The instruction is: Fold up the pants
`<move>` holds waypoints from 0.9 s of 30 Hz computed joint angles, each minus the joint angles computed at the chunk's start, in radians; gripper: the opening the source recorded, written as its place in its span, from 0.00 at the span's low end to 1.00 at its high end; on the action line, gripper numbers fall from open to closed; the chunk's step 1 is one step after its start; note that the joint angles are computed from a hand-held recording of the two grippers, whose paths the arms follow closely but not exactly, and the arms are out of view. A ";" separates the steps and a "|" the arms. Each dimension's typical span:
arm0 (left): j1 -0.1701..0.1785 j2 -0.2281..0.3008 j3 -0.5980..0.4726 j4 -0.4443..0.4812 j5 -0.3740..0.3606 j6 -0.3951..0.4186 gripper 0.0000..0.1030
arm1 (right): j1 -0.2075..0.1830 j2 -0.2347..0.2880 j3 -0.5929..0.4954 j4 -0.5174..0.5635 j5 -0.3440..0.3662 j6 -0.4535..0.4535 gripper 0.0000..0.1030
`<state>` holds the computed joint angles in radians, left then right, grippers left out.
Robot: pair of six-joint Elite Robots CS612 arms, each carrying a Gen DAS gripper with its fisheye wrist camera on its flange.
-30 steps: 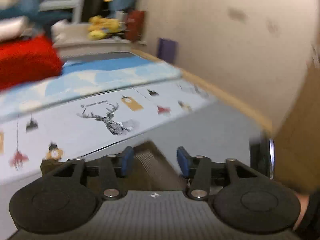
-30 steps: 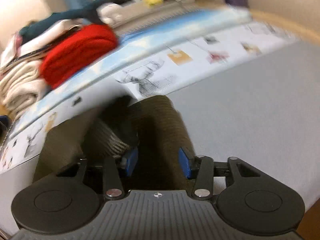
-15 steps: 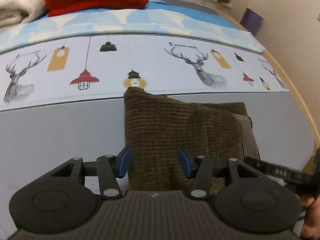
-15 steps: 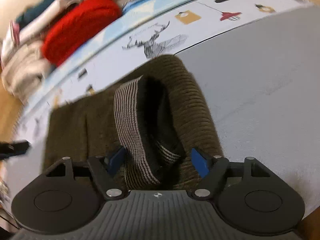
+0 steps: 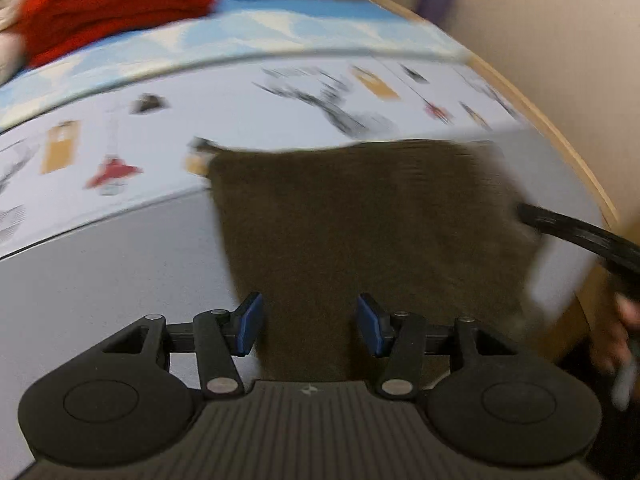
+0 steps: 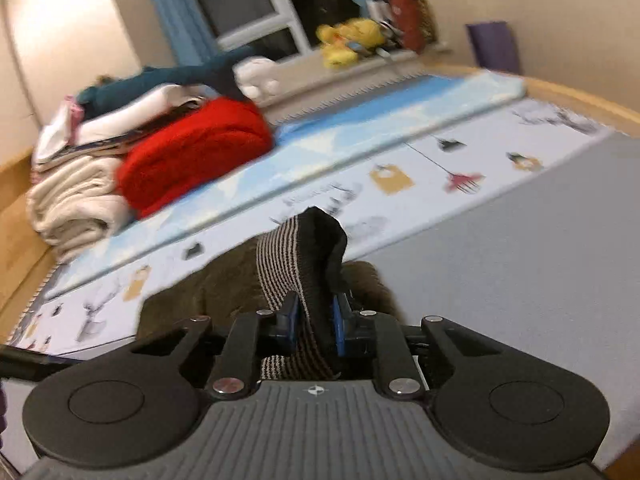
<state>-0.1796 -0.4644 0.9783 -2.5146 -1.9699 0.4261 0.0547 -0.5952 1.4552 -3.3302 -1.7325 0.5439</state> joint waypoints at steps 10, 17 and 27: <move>-0.030 0.004 0.017 0.025 0.203 0.087 0.50 | 0.014 0.012 -0.033 0.089 -0.069 -0.131 0.46; -0.001 0.051 -0.120 0.044 0.132 -0.188 0.50 | -0.012 0.011 -0.066 0.305 0.023 -0.023 0.58; 0.041 0.256 -0.534 0.350 -0.034 -0.398 0.72 | -0.076 0.046 -0.125 0.300 0.276 0.028 0.80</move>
